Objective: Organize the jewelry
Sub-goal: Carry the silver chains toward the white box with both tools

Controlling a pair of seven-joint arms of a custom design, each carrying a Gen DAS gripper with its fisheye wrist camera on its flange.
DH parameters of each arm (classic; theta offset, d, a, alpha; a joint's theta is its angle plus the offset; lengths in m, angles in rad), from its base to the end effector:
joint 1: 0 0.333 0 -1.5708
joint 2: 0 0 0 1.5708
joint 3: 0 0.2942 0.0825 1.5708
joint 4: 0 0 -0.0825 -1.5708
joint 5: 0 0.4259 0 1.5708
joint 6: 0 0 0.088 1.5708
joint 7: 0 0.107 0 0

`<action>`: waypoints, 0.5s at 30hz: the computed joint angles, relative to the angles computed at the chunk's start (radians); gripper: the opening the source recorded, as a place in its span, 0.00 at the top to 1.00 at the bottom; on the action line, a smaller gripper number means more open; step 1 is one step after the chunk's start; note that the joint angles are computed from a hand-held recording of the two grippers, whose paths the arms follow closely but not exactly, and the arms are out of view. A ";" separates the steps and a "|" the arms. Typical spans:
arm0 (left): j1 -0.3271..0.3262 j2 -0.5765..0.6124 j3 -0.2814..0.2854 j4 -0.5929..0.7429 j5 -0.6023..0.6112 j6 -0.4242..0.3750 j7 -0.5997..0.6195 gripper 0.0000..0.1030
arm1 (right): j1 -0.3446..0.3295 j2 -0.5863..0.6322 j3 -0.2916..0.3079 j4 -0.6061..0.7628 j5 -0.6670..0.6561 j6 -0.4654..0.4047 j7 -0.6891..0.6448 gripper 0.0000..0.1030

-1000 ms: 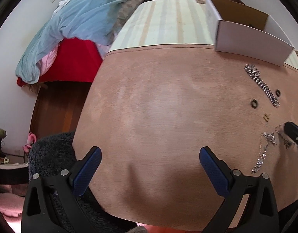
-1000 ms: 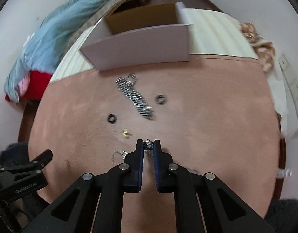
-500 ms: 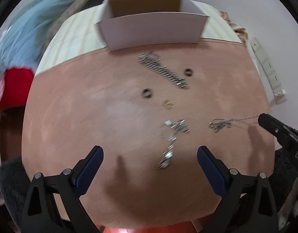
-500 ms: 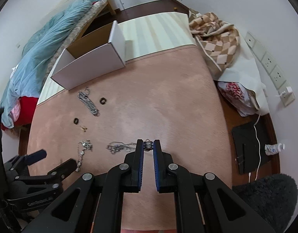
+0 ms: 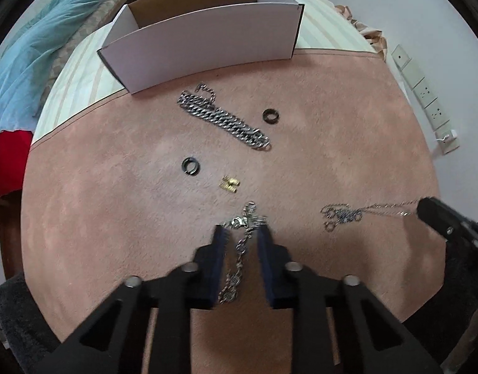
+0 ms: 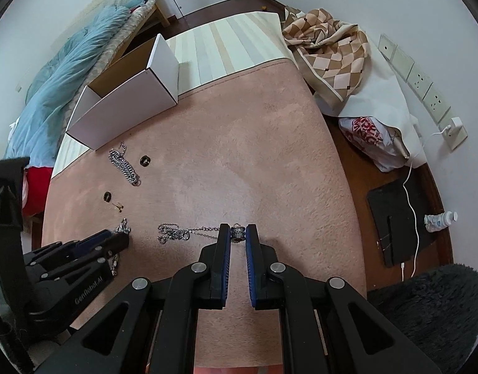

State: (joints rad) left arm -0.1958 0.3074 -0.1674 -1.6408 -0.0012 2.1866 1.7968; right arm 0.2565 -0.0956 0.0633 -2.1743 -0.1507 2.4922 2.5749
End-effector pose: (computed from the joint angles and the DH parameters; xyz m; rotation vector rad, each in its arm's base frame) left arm 0.6620 -0.2407 0.4277 -1.4344 2.6380 -0.3259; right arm 0.5596 0.1866 0.4359 -1.2987 2.4101 -0.2369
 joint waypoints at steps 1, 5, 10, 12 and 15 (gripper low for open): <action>0.001 0.004 0.000 0.005 -0.003 0.001 0.002 0.90 | 0.000 0.001 0.000 0.000 0.000 0.000 -0.001 0.90; 0.003 0.028 -0.003 0.037 -0.020 -0.004 0.007 0.97 | 0.001 0.004 0.001 0.007 0.002 0.000 -0.005 0.90; 0.037 0.022 -0.012 0.063 -0.110 -0.038 0.050 0.99 | 0.003 -0.004 0.002 0.014 0.003 0.010 -0.007 0.90; 0.059 0.019 -0.015 0.090 -0.167 -0.069 0.065 0.99 | 0.002 -0.013 0.002 0.014 -0.001 0.018 -0.004 0.90; 0.084 -0.001 -0.013 0.099 -0.224 -0.079 0.088 0.99 | 0.001 -0.027 0.004 0.018 -0.007 0.031 0.006 0.90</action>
State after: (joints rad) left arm -0.1123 0.3060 -0.1805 -1.5414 -0.2256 2.1072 1.8849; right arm 0.2575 -0.1230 0.0671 -2.1568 -0.1573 2.5232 2.5809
